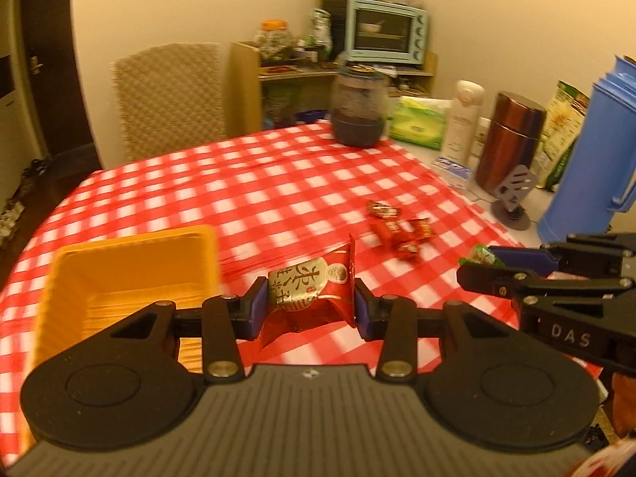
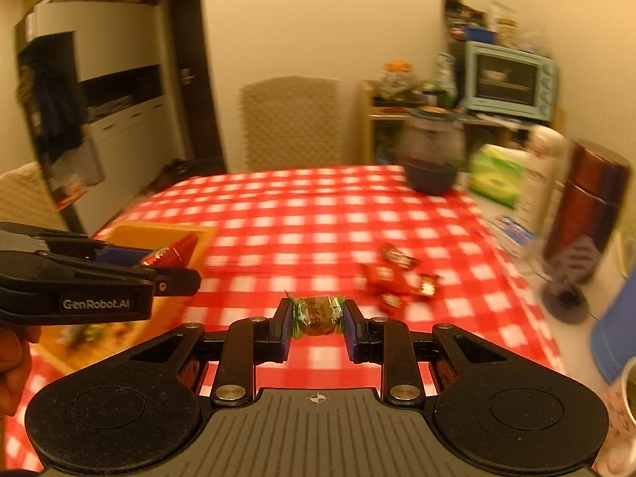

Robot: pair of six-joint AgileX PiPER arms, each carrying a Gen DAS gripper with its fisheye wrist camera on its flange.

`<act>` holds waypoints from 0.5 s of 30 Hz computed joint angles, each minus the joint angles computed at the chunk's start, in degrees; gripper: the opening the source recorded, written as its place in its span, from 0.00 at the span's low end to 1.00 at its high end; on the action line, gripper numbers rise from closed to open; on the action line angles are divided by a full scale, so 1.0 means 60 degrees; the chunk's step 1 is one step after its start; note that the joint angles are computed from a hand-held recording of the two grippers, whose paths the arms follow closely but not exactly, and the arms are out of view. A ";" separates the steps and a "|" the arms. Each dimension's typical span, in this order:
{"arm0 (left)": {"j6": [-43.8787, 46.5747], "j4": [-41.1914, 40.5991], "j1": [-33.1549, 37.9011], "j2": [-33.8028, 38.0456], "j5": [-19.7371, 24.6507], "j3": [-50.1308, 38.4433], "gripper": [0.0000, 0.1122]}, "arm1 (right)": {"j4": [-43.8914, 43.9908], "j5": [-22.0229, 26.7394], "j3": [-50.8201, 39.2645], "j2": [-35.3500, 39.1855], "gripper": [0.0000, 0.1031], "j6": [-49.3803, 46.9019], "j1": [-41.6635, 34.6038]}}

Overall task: Organize snacks
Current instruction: 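Carry both snacks over the orange tray and open the left tool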

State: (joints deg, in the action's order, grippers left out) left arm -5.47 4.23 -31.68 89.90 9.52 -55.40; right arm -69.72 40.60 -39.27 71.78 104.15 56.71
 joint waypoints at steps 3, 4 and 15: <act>0.0841 -0.0599 0.0541 -0.0517 0.0120 0.0349 0.35 | 0.0055 -0.0211 -0.0728 0.0489 0.26 -0.0474 0.0143; 0.1176 -0.0861 0.0731 -0.0655 0.0192 0.0427 0.35 | 0.0044 -0.0258 -0.0980 0.0675 0.26 -0.0598 0.0173; 0.4886 -0.3825 0.2783 -0.1600 0.0784 0.0913 0.35 | 0.0667 -0.0843 -0.3832 0.2854 0.26 -0.2138 0.0255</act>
